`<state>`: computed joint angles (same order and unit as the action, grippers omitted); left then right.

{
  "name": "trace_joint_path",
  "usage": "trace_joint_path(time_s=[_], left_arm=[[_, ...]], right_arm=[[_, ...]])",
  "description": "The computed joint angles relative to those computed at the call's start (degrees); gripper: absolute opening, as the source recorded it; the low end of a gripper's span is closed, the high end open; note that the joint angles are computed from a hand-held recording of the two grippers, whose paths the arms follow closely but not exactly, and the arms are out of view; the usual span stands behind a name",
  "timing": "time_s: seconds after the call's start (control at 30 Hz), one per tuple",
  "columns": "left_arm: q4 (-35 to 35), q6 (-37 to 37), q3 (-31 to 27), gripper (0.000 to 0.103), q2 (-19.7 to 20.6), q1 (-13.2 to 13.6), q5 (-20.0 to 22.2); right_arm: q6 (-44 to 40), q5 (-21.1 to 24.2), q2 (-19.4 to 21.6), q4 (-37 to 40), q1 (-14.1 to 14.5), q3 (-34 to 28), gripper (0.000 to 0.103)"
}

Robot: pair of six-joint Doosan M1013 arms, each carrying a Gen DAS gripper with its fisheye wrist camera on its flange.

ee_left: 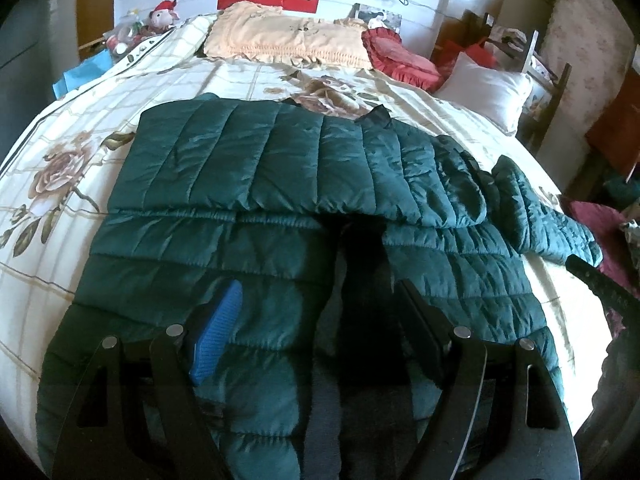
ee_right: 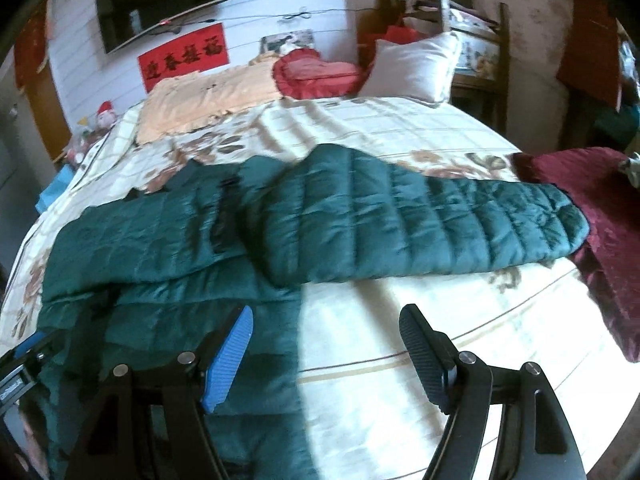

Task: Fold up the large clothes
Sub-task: 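Move the right gripper to the other sleeve cuff and close on it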

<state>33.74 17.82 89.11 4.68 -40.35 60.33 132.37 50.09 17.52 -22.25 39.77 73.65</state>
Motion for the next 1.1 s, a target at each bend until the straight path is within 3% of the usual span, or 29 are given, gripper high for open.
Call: trace_joint_path(time_s=[0.3, 0.73, 0.9, 1.1], left_arm=[[-1.9, -0.6, 0.8, 0.079, -0.2, 0.7, -2.3], [-4.2, 1.0, 1.0, 0.079, 0.3, 1.1, -2.1], [-4.8, 1.4, 1.0, 0.079, 0.2, 1.3, -2.1], [-5.2, 2.4, 0.7, 0.079, 0.7, 1.4, -1.5]], right_arm=[[6.4, 2.5, -1.0, -3.6, -4.9, 2.2, 0.073], [18.3, 6.5, -0.5, -7.4, -12.7, 3.3, 0.074], [20.5, 6.0, 0.5, -3.6, -15.8, 3.3, 0.074], [21.6, 0.0, 0.6, -1.7, -17.5, 4.1, 0.074]])
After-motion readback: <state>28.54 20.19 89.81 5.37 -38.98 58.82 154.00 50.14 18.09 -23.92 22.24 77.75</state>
